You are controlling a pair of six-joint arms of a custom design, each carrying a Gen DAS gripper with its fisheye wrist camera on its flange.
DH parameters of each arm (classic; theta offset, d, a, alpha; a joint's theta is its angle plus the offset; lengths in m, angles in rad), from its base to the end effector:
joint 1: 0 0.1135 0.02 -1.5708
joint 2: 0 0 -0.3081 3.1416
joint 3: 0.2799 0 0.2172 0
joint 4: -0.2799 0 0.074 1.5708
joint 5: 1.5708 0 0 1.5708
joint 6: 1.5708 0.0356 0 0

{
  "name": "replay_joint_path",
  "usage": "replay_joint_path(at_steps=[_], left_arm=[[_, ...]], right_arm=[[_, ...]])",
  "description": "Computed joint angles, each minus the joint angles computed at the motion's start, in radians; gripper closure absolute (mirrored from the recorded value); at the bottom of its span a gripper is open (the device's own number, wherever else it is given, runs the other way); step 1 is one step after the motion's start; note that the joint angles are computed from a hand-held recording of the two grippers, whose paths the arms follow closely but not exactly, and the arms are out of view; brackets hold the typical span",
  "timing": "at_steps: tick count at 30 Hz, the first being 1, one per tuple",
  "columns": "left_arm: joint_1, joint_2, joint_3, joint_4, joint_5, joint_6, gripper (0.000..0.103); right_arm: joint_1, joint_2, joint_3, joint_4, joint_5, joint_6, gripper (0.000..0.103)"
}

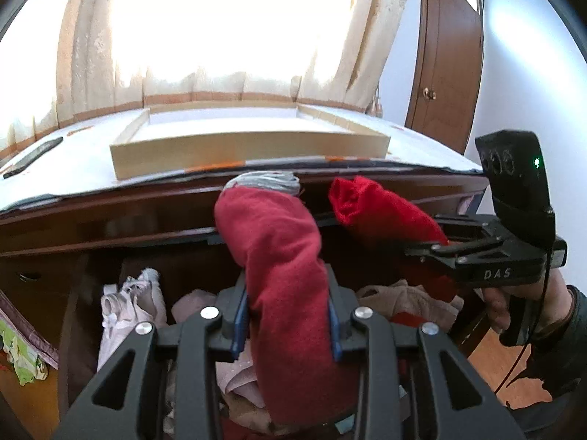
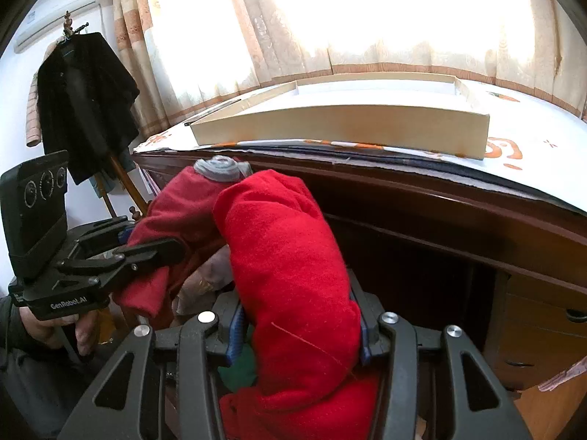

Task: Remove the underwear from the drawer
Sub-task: 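Lift both held red garments up out of the drawer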

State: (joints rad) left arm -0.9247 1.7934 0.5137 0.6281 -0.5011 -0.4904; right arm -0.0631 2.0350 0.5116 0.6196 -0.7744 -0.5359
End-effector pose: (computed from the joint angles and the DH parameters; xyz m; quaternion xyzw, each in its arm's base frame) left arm 0.1877 -0.2205 0.1674 0.0797 0.8716 -0.1105 0.4710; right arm 0.2903 0.0066 0.1052 -0.3251 0.8217 0.2515 0.3949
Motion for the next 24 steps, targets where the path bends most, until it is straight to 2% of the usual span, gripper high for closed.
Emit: replay_joint_path(at_steps=[13,24], left_arm=[[-0.04,-0.032,-0.015,0.014,-0.111,0.031,0.07],[-0.051,-0.042,-0.037,0.057,-0.15,0.049,0.07]], right_arm=[[-0.001,0.001,-0.054,0.128,-0.025,0.016,0.054],[-0.02,0.012,-0.116,0.256,-0.08,-0.014,0.054]])
